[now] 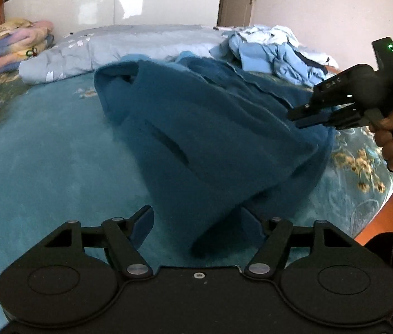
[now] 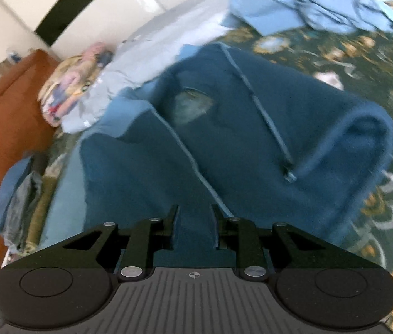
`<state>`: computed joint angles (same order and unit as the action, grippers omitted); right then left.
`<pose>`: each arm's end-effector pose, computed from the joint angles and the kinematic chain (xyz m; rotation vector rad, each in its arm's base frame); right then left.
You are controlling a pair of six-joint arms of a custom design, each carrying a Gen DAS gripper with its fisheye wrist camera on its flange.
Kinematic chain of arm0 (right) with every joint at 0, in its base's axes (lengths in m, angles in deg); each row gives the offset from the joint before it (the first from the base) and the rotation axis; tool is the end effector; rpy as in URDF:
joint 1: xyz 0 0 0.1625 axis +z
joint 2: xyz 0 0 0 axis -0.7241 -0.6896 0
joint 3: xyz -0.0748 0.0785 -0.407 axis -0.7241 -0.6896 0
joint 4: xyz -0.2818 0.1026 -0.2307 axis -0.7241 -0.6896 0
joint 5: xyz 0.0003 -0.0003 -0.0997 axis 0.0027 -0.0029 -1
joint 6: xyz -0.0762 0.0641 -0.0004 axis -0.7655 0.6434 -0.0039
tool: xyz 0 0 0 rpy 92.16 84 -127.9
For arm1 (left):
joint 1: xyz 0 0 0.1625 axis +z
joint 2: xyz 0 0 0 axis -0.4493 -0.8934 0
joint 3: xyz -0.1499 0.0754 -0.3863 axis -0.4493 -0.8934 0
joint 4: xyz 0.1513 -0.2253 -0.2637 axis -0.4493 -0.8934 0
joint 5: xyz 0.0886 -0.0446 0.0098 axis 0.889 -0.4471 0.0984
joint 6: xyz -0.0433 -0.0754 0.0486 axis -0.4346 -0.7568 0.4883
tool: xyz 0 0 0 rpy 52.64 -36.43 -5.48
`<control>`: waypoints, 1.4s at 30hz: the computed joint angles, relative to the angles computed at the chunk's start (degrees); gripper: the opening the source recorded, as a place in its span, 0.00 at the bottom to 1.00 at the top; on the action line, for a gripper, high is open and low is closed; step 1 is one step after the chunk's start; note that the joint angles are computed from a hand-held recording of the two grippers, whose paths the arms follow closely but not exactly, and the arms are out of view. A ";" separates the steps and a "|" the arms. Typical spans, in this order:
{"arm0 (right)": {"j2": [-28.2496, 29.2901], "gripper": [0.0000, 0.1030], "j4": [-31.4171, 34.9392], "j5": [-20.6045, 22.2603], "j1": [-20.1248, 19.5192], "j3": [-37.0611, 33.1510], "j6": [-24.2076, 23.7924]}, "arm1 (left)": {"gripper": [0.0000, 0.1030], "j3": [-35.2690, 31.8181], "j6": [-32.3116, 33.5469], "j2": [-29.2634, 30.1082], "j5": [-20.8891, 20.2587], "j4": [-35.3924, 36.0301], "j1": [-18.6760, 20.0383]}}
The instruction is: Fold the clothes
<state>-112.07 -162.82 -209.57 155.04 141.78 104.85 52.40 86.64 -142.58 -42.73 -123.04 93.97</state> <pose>0.2575 -0.5288 0.0911 -0.3715 -2.5332 1.2169 -0.0412 -0.5228 0.2978 1.1809 2.4564 -0.6272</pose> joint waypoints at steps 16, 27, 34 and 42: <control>-0.51 0.19 -6.08 3.23 -0.77 6.92 10.99 | 0.42 5.44 5.70 3.17 8.63 -14.53 -3.64; -0.84 0.45 -3.38 -2.10 0.72 7.11 15.48 | 0.43 5.30 5.90 4.57 7.36 -16.41 -3.66; 0.97 0.45 -1.92 -2.61 0.32 4.32 18.48 | 0.33 4.92 4.62 4.98 5.52 -18.58 -2.62; 2.53 0.14 -5.42 -3.19 1.22 3.24 17.58 | 0.14 5.41 -0.05 3.55 1.68 -21.15 -1.41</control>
<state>-109.54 -168.24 -212.77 156.26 145.03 122.43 57.80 86.59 -139.03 -41.04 -144.20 92.56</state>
